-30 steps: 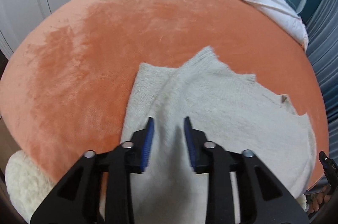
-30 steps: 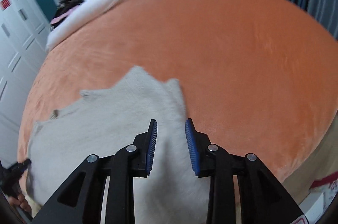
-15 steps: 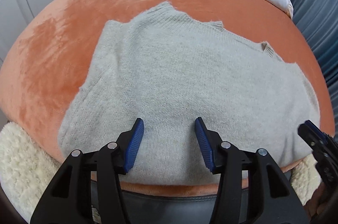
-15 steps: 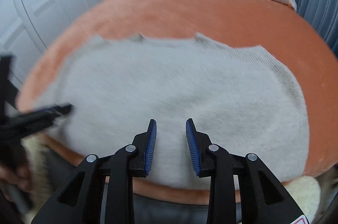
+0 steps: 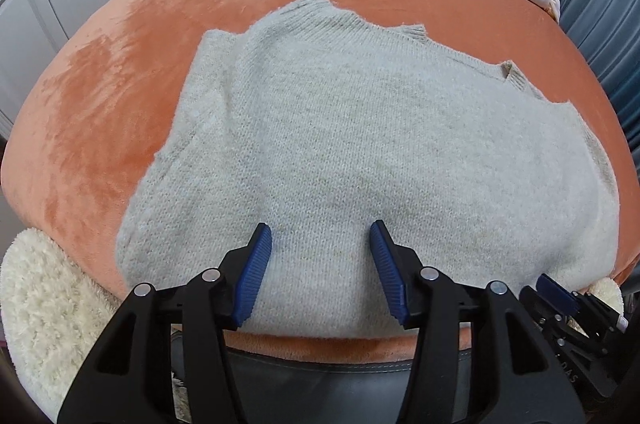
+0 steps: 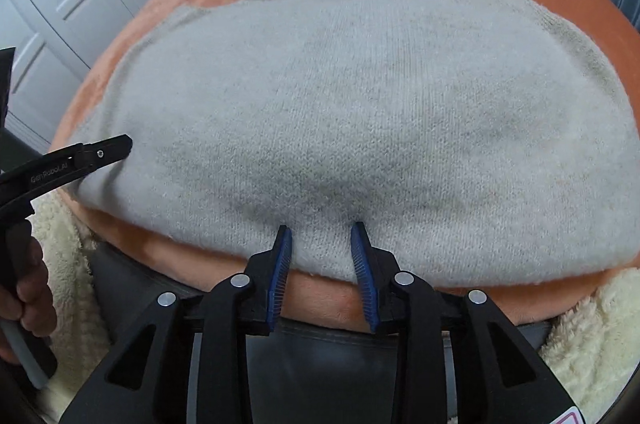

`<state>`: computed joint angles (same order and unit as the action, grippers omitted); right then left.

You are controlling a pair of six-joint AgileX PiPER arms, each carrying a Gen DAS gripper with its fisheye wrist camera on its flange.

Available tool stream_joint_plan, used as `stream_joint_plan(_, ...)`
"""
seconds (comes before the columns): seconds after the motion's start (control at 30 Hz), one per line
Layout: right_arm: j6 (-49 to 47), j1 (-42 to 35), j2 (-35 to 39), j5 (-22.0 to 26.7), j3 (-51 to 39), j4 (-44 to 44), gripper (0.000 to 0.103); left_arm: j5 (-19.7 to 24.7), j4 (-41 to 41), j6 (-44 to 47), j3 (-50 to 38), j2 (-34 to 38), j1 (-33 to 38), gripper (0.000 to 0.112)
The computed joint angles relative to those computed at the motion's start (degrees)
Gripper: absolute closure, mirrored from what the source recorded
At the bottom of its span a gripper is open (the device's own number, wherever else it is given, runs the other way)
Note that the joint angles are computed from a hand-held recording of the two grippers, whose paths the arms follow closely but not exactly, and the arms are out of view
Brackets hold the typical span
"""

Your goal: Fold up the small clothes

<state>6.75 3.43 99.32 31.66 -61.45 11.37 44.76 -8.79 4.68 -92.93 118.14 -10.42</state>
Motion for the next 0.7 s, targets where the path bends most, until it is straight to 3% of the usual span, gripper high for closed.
stream_joint_plan(0.1, 2.53, 0.68, 0.27, 3.31, -2.34, -2.03, 0.072, -0.68, -1.18, 1.39, 0.60, -0.13, 0.43, 0.063)
stream_joint_plan(0.27, 4.95, 1.41, -0.51, 4.38, -2.75, -3.09, 0.072, -1.97, -0.16, 1.67, 1.91, -0.93, 0.06, 0.062)
stream_joint_plan(0.47, 4.62, -0.20, -5.35, 4.52, -5.00, -1.67, 0.072, -1.28, -20.10, 13.26, 7.21, -5.68, 9.47, 0.060)
stream_joint_plan(0.57, 2.75, -1.90, -1.76, 6.59, -12.06, 1.01, 0.072, 1.16, -24.65, 14.62, 7.02, -4.81, 14.29, 0.059)
stream_joint_plan(0.7, 8.28, -2.35, 4.28, 8.25, -21.54, -5.27, 0.072, -0.75, -22.66, 15.08, 7.81, -3.87, 14.67, 0.059)
